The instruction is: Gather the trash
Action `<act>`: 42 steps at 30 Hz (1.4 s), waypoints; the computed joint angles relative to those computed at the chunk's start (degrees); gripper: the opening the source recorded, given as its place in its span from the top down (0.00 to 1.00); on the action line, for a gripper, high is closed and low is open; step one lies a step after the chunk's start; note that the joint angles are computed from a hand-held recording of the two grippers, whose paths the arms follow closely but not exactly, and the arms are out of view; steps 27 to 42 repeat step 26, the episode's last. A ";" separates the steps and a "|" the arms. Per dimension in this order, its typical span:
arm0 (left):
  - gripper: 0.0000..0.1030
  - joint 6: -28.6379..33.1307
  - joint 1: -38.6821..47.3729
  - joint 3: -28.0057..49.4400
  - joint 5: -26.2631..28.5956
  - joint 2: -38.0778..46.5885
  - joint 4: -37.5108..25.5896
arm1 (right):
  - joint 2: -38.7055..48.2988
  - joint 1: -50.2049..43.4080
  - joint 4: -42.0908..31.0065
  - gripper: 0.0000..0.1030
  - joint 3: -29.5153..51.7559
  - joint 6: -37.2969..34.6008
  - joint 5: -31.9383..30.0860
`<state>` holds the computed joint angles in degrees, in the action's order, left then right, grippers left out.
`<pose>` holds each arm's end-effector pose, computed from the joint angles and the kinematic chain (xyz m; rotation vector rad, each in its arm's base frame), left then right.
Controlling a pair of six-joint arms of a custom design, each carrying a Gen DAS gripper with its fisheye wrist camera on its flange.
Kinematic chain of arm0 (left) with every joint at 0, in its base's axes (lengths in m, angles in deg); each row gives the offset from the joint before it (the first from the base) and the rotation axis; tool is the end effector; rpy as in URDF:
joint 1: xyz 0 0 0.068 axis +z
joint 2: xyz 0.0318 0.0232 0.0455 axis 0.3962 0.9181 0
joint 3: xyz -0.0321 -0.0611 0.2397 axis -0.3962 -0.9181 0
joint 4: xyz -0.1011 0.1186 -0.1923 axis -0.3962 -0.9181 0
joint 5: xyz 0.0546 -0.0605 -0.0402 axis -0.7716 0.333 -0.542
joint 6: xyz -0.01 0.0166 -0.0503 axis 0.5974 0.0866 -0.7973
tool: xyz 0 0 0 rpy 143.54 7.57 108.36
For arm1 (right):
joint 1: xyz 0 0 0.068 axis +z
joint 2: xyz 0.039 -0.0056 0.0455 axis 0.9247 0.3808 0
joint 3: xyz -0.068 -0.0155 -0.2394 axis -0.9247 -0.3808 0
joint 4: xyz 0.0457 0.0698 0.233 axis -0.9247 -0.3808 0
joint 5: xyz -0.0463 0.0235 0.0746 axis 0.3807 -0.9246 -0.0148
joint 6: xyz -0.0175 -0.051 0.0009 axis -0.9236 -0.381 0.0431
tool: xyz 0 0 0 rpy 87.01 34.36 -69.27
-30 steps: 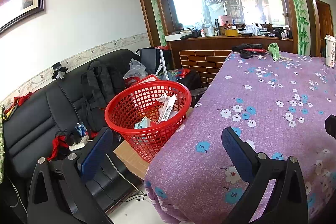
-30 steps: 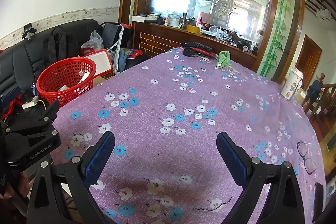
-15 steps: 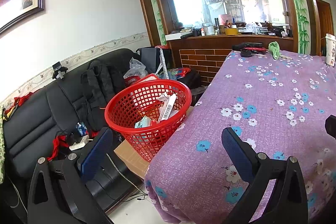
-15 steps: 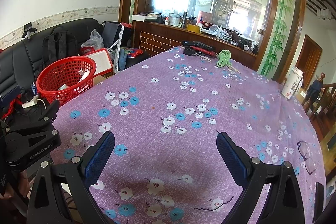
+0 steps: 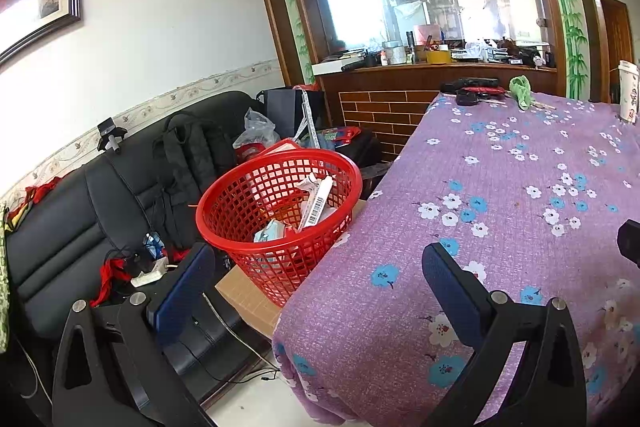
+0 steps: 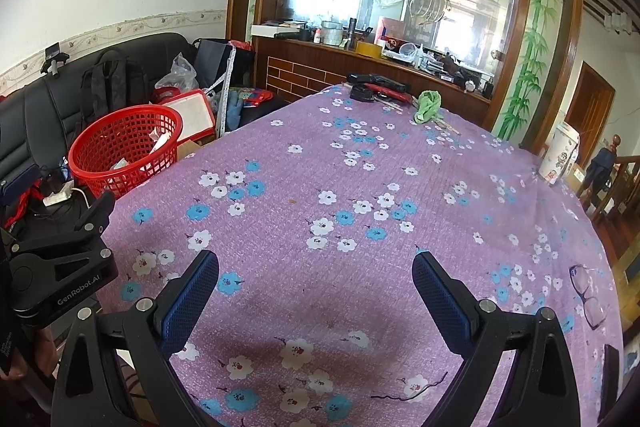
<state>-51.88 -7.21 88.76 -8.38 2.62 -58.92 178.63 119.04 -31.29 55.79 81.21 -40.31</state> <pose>0.2663 -0.1385 0.1480 0.2527 2.0203 0.1501 0.2004 0.2094 0.1774 0.1433 2.2416 -0.2566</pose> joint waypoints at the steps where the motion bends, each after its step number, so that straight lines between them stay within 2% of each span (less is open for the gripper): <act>1: 0.00 0.17 -0.16 0.03 -0.07 0.25 0.20 | -0.03 -0.08 0.15 0.04 -0.24 0.17 -0.20; 8: 0.00 2.53 -2.87 4.82 -0.57 2.84 -2.40 | -4.16 -5.27 1.73 0.04 -5.19 0.57 -4.04; 9: 0.00 2.66 -3.25 6.26 0.11 3.32 -3.48 | -5.75 -7.08 1.52 0.04 -6.79 1.32 -4.70; 11: 0.00 2.11 -4.29 12.24 4.28 5.19 -10.17 | -9.13 -11.84 -0.14 0.04 -9.85 3.17 -5.92; 13: 0.00 1.47 -5.99 21.15 10.26 9.36 -18.78 | -13.41 -17.18 -0.93 0.04 -13.48 3.70 -7.71; 16: 0.00 1.69 -9.73 33.99 14.68 17.49 -28.03 | -20.70 -28.15 -1.72 0.01 -19.45 3.24 -10.07; 20: 0.00 -0.83 -14.15 57.52 21.95 33.19 -45.65 | -23.64 -43.30 -1.51 0.01 -23.42 -2.90 -14.58; 21: 0.00 -1.47 -15.68 63.50 22.27 37.50 -49.13 | -23.78 -46.75 -0.47 0.01 -24.38 -4.86 -15.77; 26: 0.00 1.33 -19.82 82.97 23.19 51.73 -58.79 | -21.72 -55.77 4.39 0.01 -26.49 -10.93 -21.78; 42: 0.00 1.33 -19.82 82.97 23.19 51.73 -58.79 | -21.72 -55.77 4.39 0.01 -26.49 -10.93 -21.78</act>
